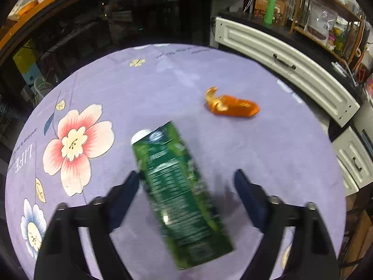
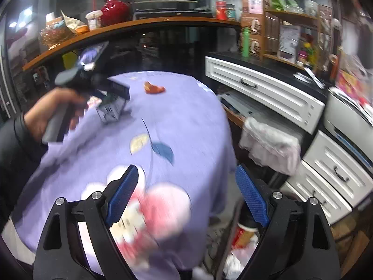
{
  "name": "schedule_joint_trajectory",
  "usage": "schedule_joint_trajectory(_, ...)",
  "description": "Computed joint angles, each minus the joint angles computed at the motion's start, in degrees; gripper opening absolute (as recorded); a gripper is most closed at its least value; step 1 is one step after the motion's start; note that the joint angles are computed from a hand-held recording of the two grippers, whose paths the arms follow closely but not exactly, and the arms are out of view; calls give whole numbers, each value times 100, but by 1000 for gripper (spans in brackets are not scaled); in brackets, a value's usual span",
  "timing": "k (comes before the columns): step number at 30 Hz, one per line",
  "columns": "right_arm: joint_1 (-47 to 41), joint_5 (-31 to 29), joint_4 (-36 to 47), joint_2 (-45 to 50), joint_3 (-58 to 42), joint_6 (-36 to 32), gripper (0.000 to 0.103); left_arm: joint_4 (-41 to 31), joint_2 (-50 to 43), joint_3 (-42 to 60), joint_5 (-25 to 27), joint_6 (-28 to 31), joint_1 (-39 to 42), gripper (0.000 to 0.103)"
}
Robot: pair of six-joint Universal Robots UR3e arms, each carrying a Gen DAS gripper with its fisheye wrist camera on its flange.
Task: Collect trash
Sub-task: 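Grasp the green drink carton with the left gripper while the right gripper grasps the orange peel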
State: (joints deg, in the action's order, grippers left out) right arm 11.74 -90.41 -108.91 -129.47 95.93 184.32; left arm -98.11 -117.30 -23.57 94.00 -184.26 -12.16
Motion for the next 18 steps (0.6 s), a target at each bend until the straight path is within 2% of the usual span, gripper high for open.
schedule_joint_trajectory(4,308,180,-512,1333,-790,-92,85,-96,441,-837,-673,167,568,51)
schedule_joint_trajectory(5,367,242,-589,1685,-1041,-120,85,195,712,-1267,-706,238,618,49)
schedule_joint_trajectory(6,384,410,-633,2176,-1420,-191,85,272,841,-1457,-745,285,667,49)
schedule_joint_trajectory(10,431,828,-595,3618,-2688,-404,85,736,1858,-2782,-1430,386,1164,49)
schedule_joint_trajectory(15,525,836,126,5880,-5296,-559,84,1790,3509,-4730,-2000,454,1897,49)
schedule_joint_trajectory(18,549,753,777,7177,-7096,-572,83,2005,3800,-5053,-2025,441,2081,49)
